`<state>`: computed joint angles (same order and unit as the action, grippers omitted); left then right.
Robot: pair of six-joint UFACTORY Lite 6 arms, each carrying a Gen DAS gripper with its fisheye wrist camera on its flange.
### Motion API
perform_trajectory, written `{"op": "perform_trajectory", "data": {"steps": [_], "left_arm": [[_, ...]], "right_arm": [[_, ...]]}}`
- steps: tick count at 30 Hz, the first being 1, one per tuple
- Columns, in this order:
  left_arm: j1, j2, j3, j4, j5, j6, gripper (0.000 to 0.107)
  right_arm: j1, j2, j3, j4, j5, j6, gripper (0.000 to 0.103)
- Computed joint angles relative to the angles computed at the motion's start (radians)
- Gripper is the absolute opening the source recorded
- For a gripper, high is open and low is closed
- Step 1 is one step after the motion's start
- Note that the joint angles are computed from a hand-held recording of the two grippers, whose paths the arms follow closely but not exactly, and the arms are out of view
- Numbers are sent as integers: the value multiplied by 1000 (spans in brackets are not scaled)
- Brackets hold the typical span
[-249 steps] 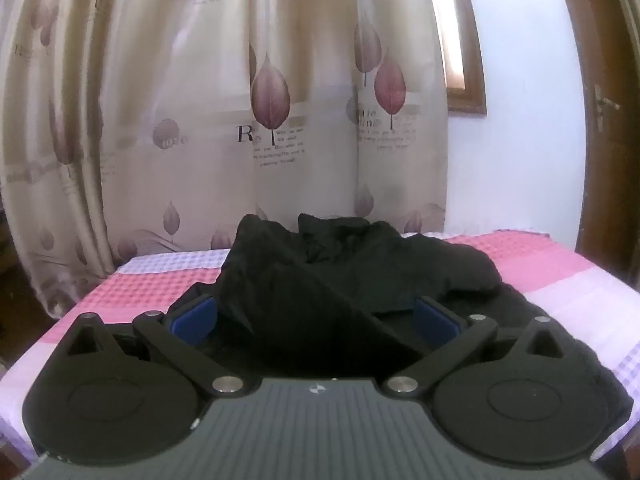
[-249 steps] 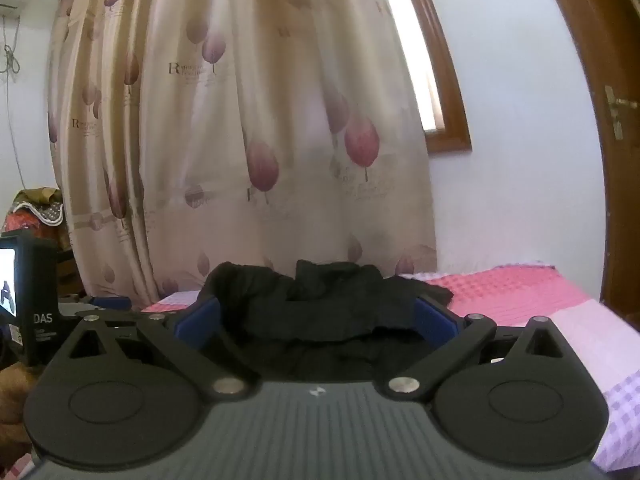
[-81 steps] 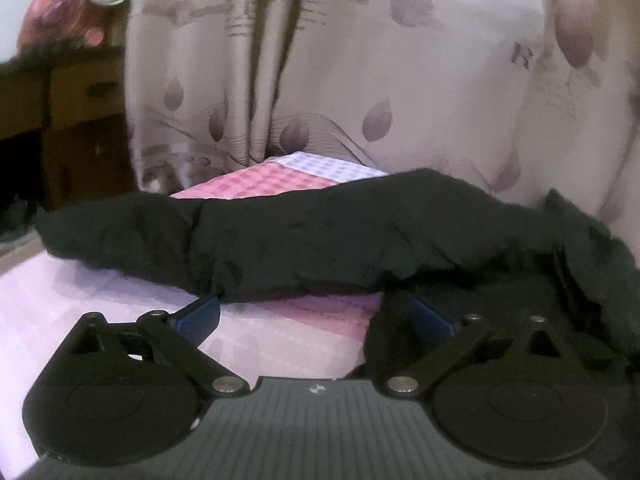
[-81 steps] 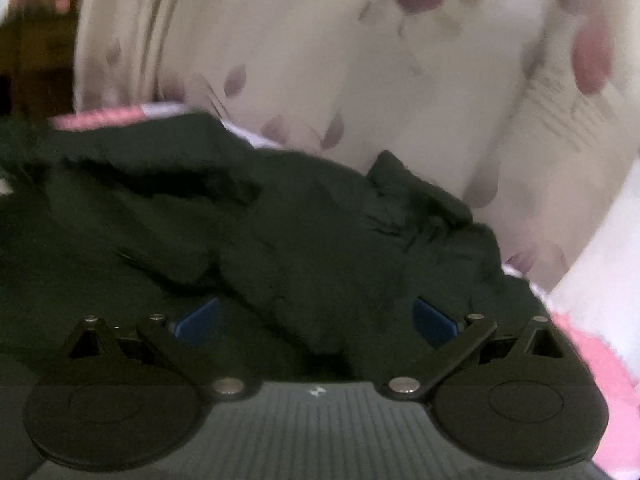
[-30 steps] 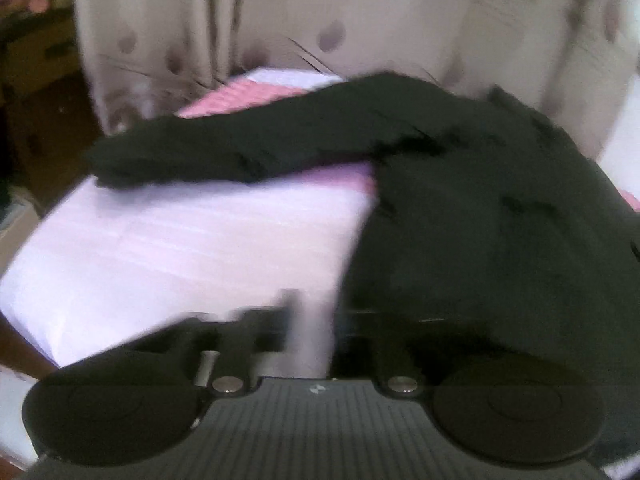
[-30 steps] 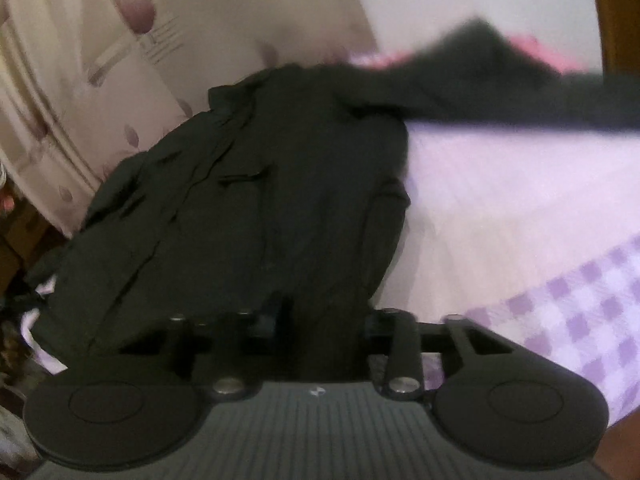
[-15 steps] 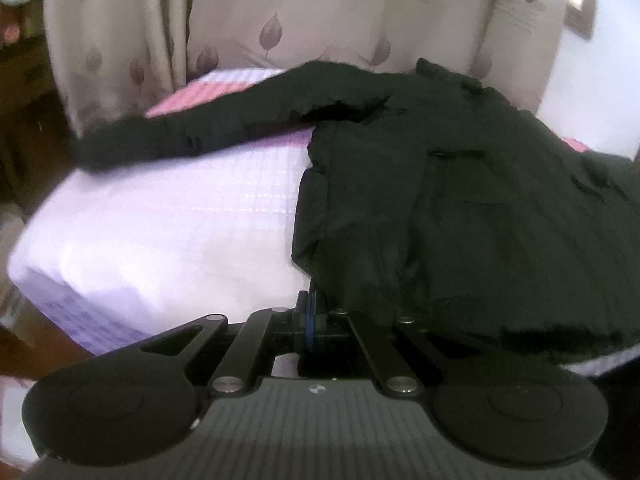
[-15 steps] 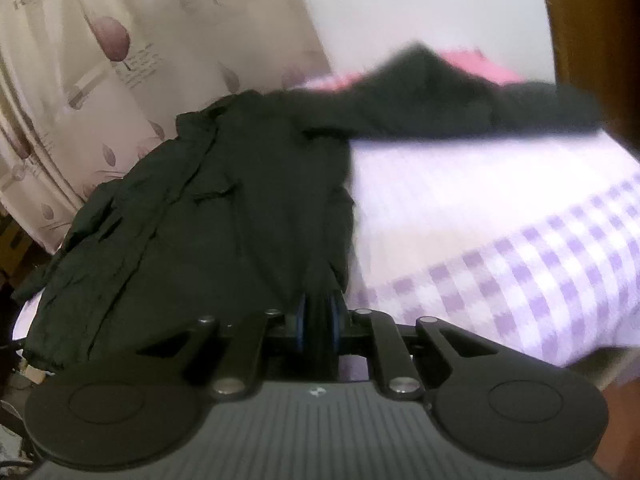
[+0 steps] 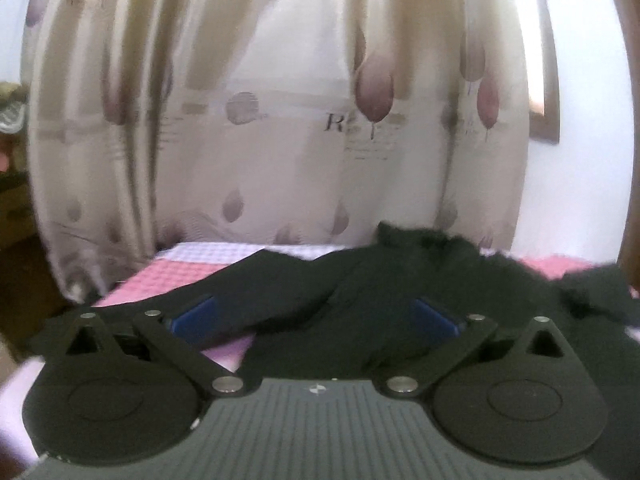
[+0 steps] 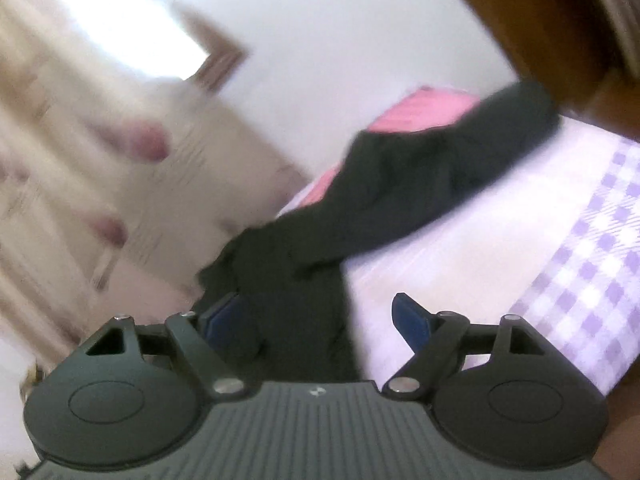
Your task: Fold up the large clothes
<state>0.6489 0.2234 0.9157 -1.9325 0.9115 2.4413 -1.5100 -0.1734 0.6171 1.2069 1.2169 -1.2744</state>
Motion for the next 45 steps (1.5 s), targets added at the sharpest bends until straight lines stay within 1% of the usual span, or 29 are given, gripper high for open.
{"op": "perform_trajectory", "data": {"steps": [1,3,5,6,7,10,13,15,16,19,23,25,26,27,28,29,30,31,33,34,36,37,41,43,45], "left_arm": [[-51,34,22,-43,-22,6,103],[-167,127,97,-160,-113,31,103],[-231,227,174,-240,-140,55,103],[-265,285,216,-311,-161,101,103],[-293,334,259,-360,-185,122,103],[-330,468,378,-426,-218,137,101],[-329,546,439,-414,-223,79,101],[-306,568,468,-330,-222,-20,101],[-300,575,476,-319,-216,-36,102],[-301,573,471,-331,-223,-37,102],[-303,589,509,-273,-260,-118,103],[-298,597,521,-247,-264,-157,103],[-296,600,527,-237,-265,-170,103],[-296,605,534,-228,-267,-179,103],[-297,607,537,-228,-270,-182,103],[-297,605,533,-229,-268,-179,103],[-296,604,532,-228,-267,-180,103],[-296,604,532,-229,-267,-181,103],[-294,605,531,-226,-261,-188,103],[-294,606,532,-226,-259,-192,103],[-289,609,531,-225,-248,-198,103],[-286,609,528,-228,-240,-201,103],[-274,612,525,-230,-217,-221,103],[-269,610,520,-236,-207,-223,103],[-264,611,520,-232,-198,-234,103]], "right_arm": [[28,61,29,36,-53,7,83],[68,181,86,105,-148,23,83],[94,296,156,178,-232,19,83],[102,351,197,208,-274,26,83],[105,399,233,231,-291,29,83],[124,528,340,300,-333,42,83],[174,618,434,349,-406,39,83],[201,665,472,396,-442,21,81],[211,682,477,453,-440,-16,81],[261,722,522,527,-484,-56,82],[322,728,525,639,-542,-137,81],[353,717,517,683,-587,-182,76],[370,733,537,695,-611,-198,63],[387,745,557,693,-643,-199,43],[396,775,600,659,-672,-164,32],[402,796,638,606,-704,-101,16],[400,834,686,559,-712,-48,11],[396,855,726,494,-717,27,10],[398,846,758,433,-735,123,8],[398,832,766,448,-726,147,8],[407,787,776,526,-672,138,8],[431,753,789,532,-667,143,8],[590,634,880,503,-645,195,7],[699,605,946,515,-644,200,7],[823,611,1028,542,-651,185,7]]}}
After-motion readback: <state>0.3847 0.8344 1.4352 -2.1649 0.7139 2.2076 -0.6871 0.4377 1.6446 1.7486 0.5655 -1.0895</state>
